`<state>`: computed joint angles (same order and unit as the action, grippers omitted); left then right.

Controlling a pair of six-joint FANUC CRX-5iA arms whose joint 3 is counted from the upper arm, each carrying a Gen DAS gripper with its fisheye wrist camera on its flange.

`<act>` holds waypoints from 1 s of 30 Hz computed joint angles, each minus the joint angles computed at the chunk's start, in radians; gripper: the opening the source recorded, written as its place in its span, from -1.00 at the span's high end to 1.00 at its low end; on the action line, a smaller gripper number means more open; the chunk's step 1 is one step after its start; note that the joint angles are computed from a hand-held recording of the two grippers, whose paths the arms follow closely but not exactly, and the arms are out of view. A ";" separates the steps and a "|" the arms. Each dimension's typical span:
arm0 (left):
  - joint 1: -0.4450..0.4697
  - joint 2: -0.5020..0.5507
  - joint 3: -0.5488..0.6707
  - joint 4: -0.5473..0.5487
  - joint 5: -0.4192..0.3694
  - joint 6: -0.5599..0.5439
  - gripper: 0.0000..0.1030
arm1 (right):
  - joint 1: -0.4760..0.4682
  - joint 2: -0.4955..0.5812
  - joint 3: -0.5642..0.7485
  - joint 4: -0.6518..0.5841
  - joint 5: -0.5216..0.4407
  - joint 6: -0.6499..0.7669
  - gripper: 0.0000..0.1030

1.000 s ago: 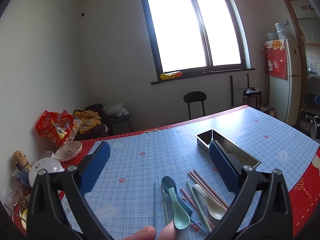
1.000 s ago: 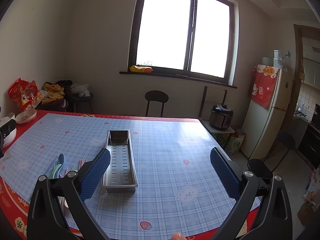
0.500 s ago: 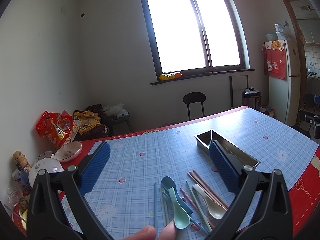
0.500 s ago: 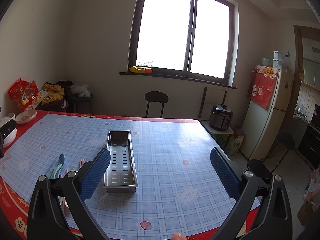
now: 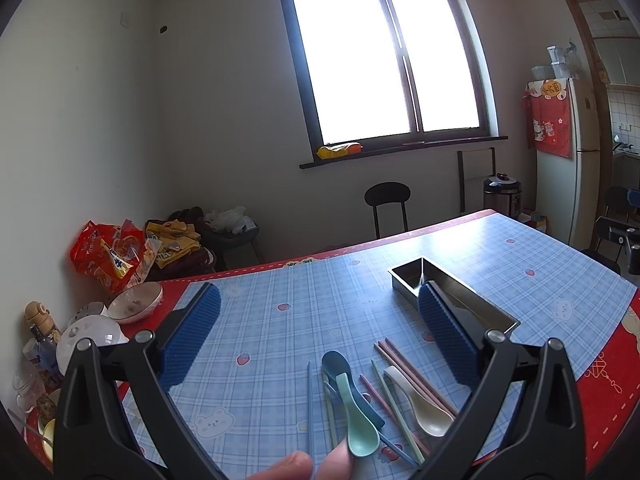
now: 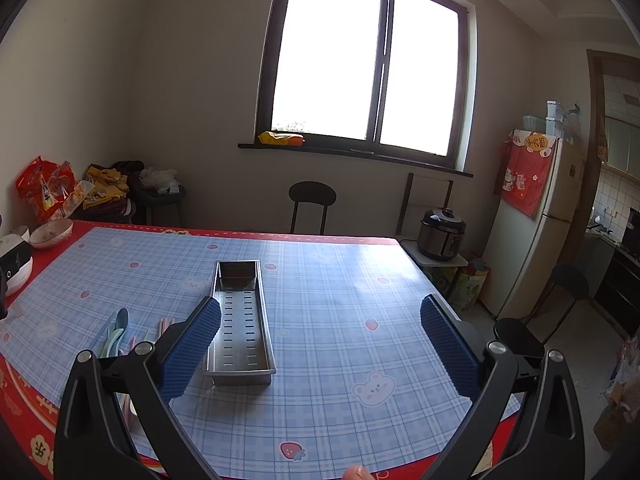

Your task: Organize utensils

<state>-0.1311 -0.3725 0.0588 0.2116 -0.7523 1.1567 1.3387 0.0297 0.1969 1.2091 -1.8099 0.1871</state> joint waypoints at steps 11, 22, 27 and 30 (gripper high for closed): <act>-0.002 -0.003 -0.006 -0.006 0.002 0.003 -0.90 | 0.000 -0.001 -0.001 -0.001 0.001 -0.003 -0.91; -0.002 -0.003 -0.006 -0.007 0.002 0.003 -0.90 | 0.000 0.000 -0.001 -0.003 0.001 -0.002 -0.91; -0.001 -0.002 -0.005 -0.006 0.002 0.002 -0.90 | -0.001 0.000 0.000 -0.003 0.001 -0.001 -0.91; -0.001 -0.001 -0.004 -0.007 0.000 0.003 -0.90 | -0.001 0.001 0.002 -0.003 0.001 -0.001 -0.91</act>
<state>-0.1320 -0.3739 0.0550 0.2050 -0.7520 1.1599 1.3375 0.0306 0.1986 1.2062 -1.8089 0.1864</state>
